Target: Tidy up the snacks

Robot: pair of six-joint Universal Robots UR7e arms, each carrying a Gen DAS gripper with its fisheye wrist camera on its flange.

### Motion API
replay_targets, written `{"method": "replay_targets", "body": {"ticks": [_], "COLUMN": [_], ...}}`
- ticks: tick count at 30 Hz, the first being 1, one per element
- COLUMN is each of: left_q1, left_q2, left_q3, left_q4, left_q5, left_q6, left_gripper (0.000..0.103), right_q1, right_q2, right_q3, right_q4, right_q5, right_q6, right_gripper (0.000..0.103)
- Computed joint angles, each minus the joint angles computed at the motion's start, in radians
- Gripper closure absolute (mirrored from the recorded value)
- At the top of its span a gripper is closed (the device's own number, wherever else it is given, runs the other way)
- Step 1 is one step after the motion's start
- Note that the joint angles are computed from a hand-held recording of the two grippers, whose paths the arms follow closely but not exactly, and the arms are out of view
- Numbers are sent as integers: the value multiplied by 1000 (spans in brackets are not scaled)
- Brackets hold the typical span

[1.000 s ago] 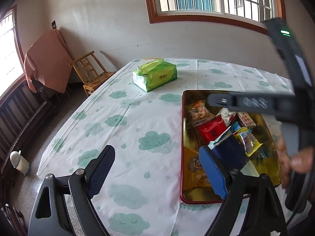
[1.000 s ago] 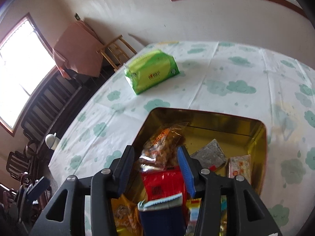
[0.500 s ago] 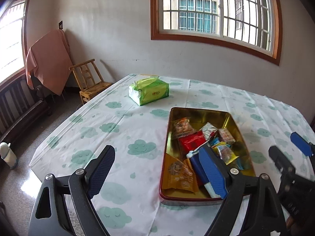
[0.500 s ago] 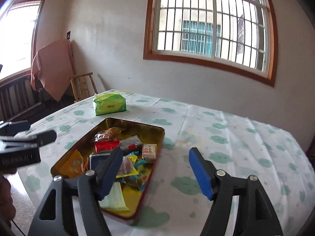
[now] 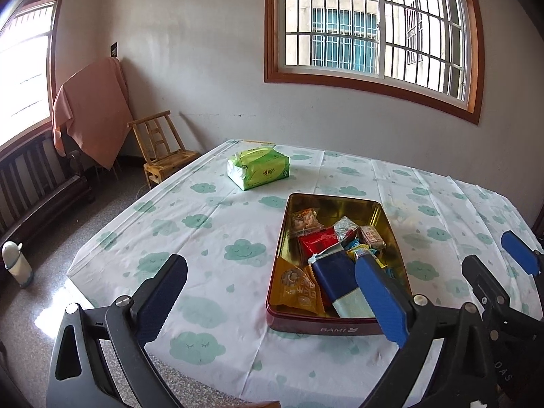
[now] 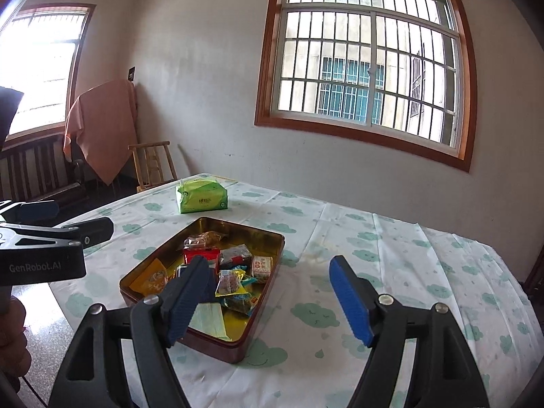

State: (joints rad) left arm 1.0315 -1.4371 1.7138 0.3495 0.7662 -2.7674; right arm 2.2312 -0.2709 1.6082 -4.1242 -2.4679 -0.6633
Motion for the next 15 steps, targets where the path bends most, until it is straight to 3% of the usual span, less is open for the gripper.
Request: {"method": "replay_targets", "body": {"ticks": [15], "left_q1": [-30], "left_q2": [-10], "left_q3": [26], "left_q4": [15], "left_q5": [-28], "left_q6": [-1], "left_gripper": [3], "right_q1": [6], "right_q2": [-26], "right_q3": [65], "right_q4": [-13], "right_q5": [-7], "right_q6": [26], "right_gripper": [27]}}
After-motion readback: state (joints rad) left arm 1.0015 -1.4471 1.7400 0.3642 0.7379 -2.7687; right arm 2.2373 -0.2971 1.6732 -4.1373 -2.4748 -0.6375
